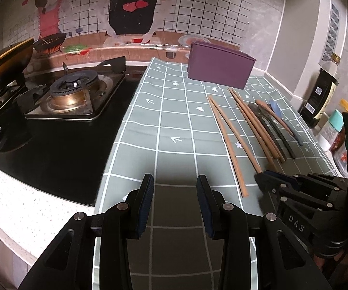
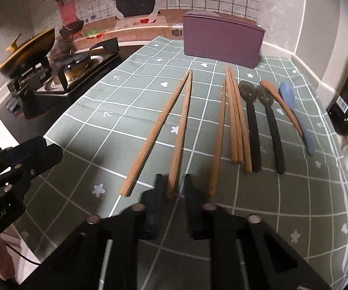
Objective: Organize utensils
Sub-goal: 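Grasp a wooden chopstick with the left tool while the right tool grasps another chopstick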
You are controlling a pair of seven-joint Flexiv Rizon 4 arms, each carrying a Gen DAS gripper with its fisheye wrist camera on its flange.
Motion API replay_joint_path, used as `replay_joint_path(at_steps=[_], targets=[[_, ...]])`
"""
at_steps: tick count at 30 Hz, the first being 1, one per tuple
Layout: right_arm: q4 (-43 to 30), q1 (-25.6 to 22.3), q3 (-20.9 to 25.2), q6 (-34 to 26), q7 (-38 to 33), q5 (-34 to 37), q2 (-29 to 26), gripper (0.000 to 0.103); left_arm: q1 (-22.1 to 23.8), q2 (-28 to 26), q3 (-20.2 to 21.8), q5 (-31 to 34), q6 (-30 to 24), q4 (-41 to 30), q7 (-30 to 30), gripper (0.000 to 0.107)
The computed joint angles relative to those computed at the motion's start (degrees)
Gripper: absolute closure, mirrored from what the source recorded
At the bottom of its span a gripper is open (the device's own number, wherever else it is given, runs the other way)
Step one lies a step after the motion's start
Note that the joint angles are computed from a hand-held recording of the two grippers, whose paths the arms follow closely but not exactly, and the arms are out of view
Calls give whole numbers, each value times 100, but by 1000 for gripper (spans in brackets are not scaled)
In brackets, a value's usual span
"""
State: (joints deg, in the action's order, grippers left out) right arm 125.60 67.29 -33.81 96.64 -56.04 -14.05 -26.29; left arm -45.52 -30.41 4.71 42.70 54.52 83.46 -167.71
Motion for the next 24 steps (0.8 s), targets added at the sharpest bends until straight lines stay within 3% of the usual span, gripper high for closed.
replay_joint_path(at_steps=[7, 8, 13, 20, 24], targets=[[271, 112, -283, 312, -122, 368, 185, 96, 79, -259, -153, -270, 349, -237, 432, 69], [346, 280, -499, 370, -158, 499, 219, 96, 70, -334, -168, -324, 436, -313, 537, 69], [415, 251, -532, 470, -377, 970, 357, 96, -82, -658, -75, -636, 704, -627, 861, 69], [526, 348, -594, 626, -589, 1504, 468, 96, -375, -982, 218, -900, 264, -1090, 923, 70], [579, 517, -719, 671, -721, 1672, 486, 96, -376, -1094, 233, -971, 98, -1257, 1017, 76]])
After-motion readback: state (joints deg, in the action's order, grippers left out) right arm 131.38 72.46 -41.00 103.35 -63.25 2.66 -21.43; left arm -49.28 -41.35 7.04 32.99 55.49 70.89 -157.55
